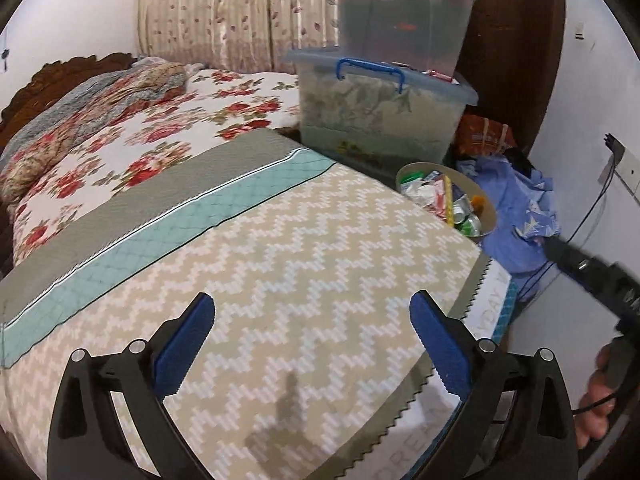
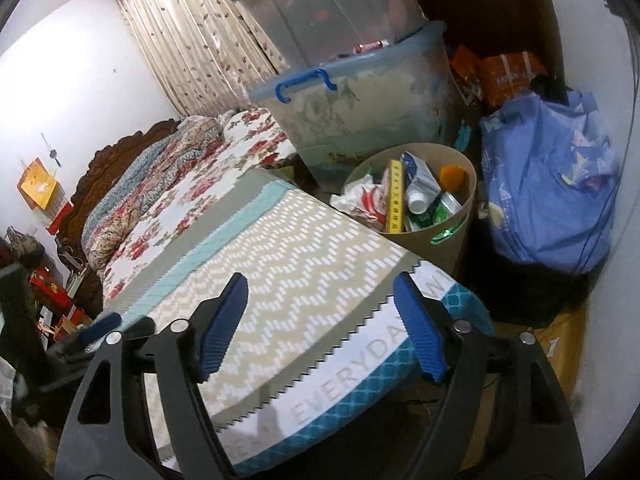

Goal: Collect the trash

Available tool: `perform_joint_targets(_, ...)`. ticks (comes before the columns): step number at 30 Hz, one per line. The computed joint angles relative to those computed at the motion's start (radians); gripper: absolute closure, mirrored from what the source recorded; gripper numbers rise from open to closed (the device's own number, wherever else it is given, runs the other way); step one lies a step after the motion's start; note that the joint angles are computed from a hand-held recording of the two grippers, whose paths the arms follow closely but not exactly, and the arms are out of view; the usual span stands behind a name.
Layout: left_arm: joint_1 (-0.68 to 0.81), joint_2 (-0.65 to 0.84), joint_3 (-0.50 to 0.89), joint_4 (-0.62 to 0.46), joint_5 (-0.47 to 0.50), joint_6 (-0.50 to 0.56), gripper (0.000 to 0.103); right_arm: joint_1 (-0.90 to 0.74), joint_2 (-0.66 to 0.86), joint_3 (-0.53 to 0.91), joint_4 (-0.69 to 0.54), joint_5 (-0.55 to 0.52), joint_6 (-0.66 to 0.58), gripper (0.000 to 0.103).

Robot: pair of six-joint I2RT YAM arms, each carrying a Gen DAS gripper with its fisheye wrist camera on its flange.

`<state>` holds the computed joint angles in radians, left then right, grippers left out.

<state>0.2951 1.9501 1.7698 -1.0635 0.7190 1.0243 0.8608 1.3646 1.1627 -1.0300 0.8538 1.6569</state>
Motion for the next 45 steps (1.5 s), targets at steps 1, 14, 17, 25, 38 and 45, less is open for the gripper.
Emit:
perform_joint_targets(1,0.008,0.006,0.006,-0.002,-0.003,-0.002,0.009,0.004,0.008,0.016,-0.009,-0.001,0.004,0.023)
perform_joint_targets(14,0.060,0.017,0.003,0.003,-0.015,0.045,0.009,0.024,0.109,0.138,-0.006,-0.041,0.016,0.017)
perform_joint_targets(17,0.062,0.022,0.006,0.002,-0.018,0.048,0.009,0.031,0.131,0.167,-0.016,-0.036,0.014,0.017)
perform_joint_targets(25,0.060,0.050,0.036,-0.017,-0.044,0.049,0.009,0.050,0.174,0.235,-0.035,-0.017,-0.009,0.015)
perform_joint_targets(38,0.058,0.063,0.036,-0.013,-0.071,0.050,0.009,0.054,0.187,0.248,-0.023,-0.026,-0.019,0.014)
perform_joint_targets(45,0.056,0.074,0.051,-0.031,-0.100,0.039,0.009,0.049,0.184,0.233,0.006,-0.041,-0.013,0.014)
